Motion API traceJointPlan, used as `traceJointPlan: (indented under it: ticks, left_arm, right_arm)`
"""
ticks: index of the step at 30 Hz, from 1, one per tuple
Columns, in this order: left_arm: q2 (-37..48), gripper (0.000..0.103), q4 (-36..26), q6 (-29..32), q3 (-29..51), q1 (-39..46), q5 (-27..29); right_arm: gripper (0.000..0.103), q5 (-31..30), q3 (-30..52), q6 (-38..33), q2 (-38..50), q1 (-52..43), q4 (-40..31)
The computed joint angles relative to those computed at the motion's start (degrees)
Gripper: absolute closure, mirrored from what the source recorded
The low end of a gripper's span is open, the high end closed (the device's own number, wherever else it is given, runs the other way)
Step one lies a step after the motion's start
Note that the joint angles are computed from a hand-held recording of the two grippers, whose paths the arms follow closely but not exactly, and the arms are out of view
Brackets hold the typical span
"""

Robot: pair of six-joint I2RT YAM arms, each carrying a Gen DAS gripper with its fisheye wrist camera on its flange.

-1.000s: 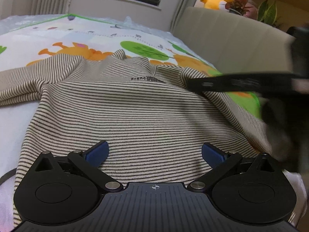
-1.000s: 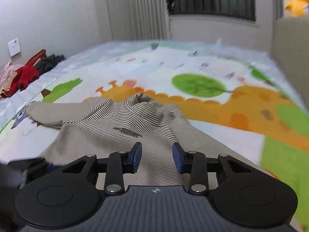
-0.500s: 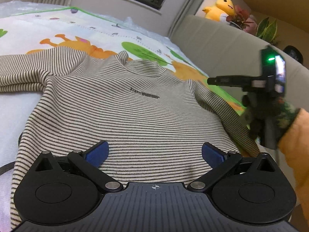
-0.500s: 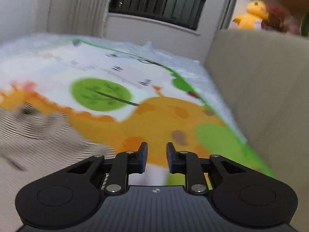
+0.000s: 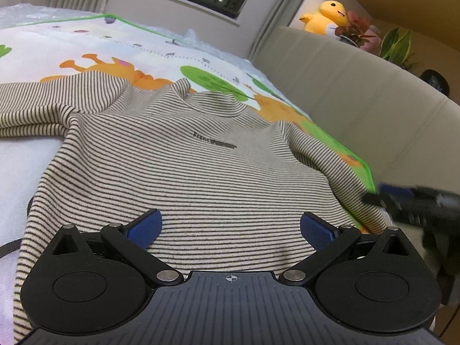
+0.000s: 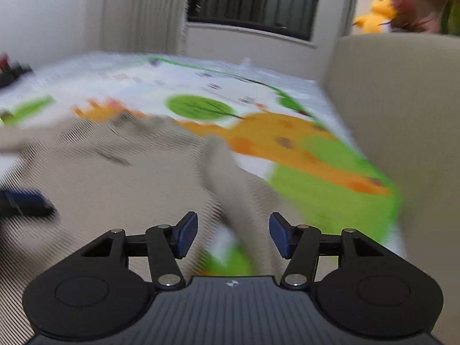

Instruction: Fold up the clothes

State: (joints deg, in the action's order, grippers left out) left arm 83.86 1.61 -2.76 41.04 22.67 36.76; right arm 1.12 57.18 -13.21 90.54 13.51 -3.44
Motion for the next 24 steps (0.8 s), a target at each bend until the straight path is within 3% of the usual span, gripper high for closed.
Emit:
traceJointPlan:
  ticks: [3,10,13,14,15,16,20,24]
  left_arm:
    - [0.2,0.0,0.7,-0.4,-0.3,0.6,1.0]
    - [-0.1,0.0,2.7,-1.5,-1.4,1.0,1.9]
    - [-0.1,0.0,3.7,-2.1,-2.0,1.7,3.1]
    - [-0.1,0.0,4.3,-2.6,-2.3,2.1,3.8]
    - [0.0,0.0,4.8,-3.1,-2.5,2.5,4.4]
    - [0.2,0.0,5.6,-3.6,-2.8,3.1,5.5]
    - [1.2,0.0,7.8,-5.6,-3.3,5.0,9.1]
    - [1.2,0.0,8.5,-6.0,-3.5,4.9,9.2]
  right_arm:
    - [0.038,1.9,-4.9,-4.2,-5.2,-3.0,-2.0]
    - [0.038,1.5,-12.9,-11.4,-15.8,-7.8,-7.5]
    - [0.039,7.0,-16.4,-16.4,-14.4,-5.3,-2.1]
    - [0.041,7.4,-16.2,-17.1,-13.2,-5.1,-1.5]
    - [0.065,6.5,-14.8,-16.5,-12.1,-5.2,-2.8]
    - [0.098,5.6,-13.4,-15.9,-11.0,-5.3,-4.1]
    - [0.098,5.4,-3.1,-11.2,-10.3,-5.3,-9.9]
    - [0.098,1.0,17.4,0.1,-6.1,-8.6,-18.9]
